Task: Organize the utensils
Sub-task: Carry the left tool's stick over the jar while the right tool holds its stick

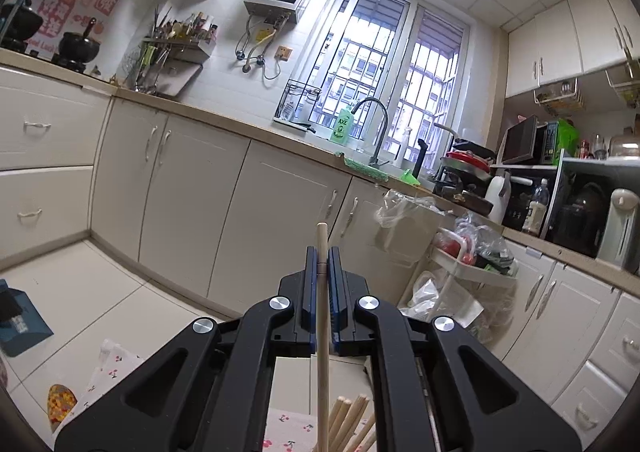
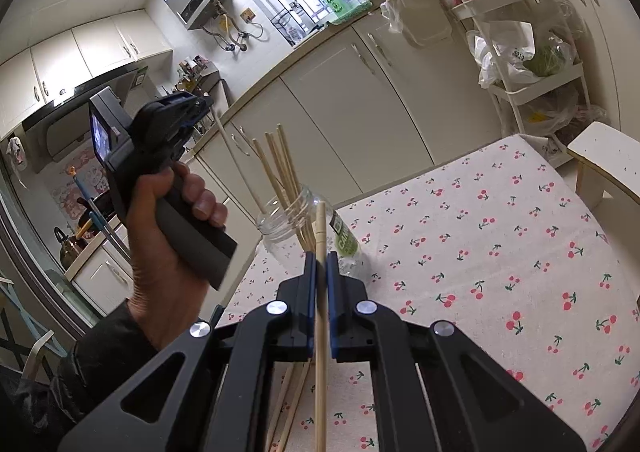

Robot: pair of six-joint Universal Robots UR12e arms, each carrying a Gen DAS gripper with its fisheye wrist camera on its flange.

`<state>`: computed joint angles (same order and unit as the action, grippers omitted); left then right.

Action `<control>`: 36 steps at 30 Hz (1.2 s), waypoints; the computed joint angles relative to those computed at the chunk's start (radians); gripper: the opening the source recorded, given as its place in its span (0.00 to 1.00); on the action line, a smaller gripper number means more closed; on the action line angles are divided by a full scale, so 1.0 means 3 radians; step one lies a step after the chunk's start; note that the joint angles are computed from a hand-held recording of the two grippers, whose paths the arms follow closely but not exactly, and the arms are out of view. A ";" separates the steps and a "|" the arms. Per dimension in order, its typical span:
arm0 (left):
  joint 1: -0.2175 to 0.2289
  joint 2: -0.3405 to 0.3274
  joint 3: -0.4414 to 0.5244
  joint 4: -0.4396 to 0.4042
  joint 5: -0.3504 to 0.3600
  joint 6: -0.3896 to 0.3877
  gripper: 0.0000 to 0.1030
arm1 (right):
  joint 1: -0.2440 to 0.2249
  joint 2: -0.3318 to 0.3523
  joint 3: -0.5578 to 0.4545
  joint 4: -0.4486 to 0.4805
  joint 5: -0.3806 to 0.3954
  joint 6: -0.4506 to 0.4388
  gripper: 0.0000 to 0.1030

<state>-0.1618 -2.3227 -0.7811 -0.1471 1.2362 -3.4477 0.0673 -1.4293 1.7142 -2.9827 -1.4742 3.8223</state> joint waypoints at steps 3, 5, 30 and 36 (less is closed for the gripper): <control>-0.0008 0.0028 -0.0114 0.0062 0.0039 0.0045 0.05 | -0.0003 0.0000 0.0004 0.0013 0.0022 0.0018 0.06; -0.0007 0.0054 -0.0192 0.0096 0.0049 0.0068 0.05 | -0.0005 -0.0001 0.0009 0.0022 0.0025 0.0037 0.06; 0.0020 0.0511 -0.1037 -0.0059 -0.0033 0.0934 0.05 | -0.0010 -0.0009 0.0029 0.0022 -0.0032 0.0096 0.06; 0.0030 0.0633 -0.1138 -0.0241 -0.0011 0.1078 0.05 | 0.0007 -0.0008 0.0025 0.0049 -0.0072 0.0066 0.06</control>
